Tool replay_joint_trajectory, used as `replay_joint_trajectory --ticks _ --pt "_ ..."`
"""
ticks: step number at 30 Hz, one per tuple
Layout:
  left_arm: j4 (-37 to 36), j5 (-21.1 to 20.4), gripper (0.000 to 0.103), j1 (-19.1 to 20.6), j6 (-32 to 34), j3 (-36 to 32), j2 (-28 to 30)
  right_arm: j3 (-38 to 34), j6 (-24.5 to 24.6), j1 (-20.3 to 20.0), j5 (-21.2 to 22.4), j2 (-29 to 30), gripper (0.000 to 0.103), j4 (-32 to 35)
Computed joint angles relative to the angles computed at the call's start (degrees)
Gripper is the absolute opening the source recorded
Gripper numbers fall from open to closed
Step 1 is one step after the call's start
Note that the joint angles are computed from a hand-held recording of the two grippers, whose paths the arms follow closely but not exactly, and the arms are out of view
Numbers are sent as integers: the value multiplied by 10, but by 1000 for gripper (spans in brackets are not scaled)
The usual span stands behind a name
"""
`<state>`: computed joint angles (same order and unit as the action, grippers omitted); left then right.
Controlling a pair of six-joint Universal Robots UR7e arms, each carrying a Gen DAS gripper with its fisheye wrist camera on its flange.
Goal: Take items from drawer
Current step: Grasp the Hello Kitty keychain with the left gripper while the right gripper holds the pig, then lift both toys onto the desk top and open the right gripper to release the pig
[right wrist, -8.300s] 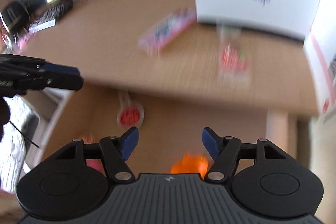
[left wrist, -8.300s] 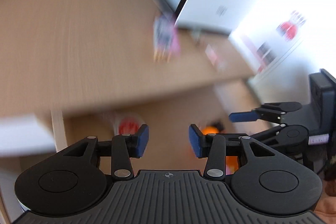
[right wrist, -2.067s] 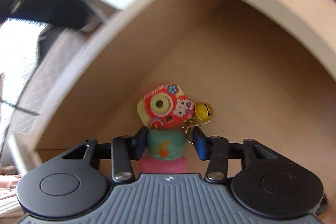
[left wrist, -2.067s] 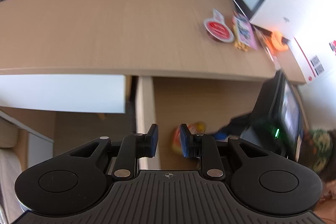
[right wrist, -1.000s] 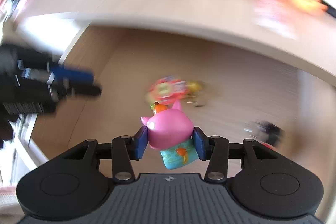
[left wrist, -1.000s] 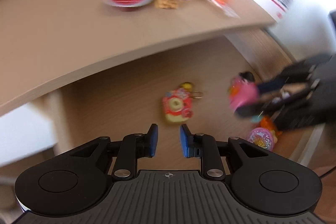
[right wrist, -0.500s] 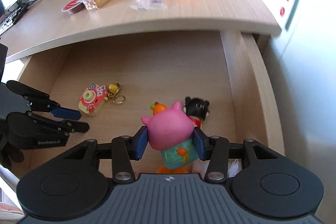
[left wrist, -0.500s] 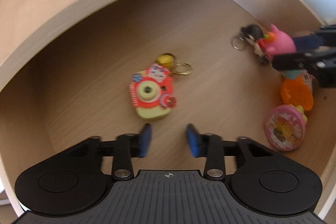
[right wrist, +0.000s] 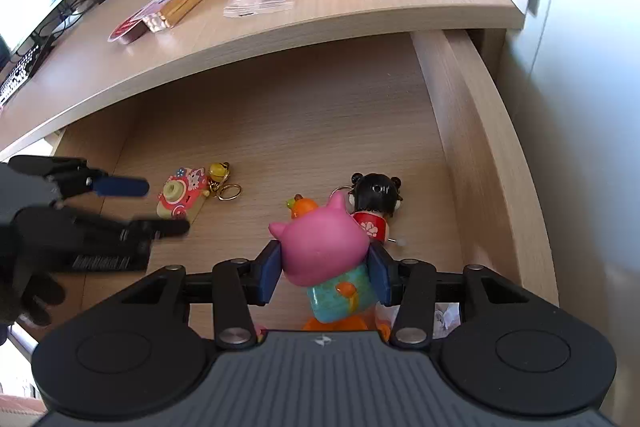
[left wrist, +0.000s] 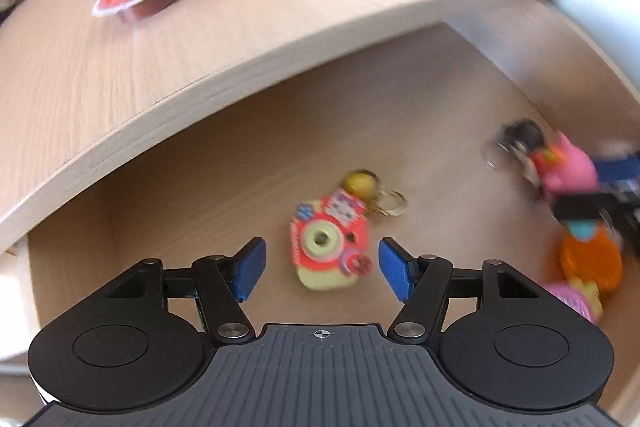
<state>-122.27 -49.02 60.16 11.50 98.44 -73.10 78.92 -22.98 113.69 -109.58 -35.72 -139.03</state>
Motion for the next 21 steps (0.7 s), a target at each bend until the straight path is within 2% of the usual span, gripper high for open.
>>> replay_joint_trajectory --ticks 3,8,11,12,13,16,17,21 --pt "-15 -7 68 8 9 -9 15 -1 2 0 2 1 46 3" --pt "15 -31 68 16 -11 -15 19 -4 8 -1 2 2 46 10" --pt "9 -35 67 17 -1 -10 16 -3 8 0 0 2 46 9" --pt "13 -28 62 16 0 -12 17 -3 9 1 -3 3 46 9" --pt "13 -21 50 14 1 -12 17 -4 9 3 -8 4 46 9" --pt "43 -24 49 16 -26 -24 17 -8 8 10 -27 7 46 11" --pt "57 -29 49 16 -33 -29 16 -9 4 14 -33 7 46 14" --pt "90 -89 48 13 -40 -38 -13 -7 -14 29 -37 -7 46 13"
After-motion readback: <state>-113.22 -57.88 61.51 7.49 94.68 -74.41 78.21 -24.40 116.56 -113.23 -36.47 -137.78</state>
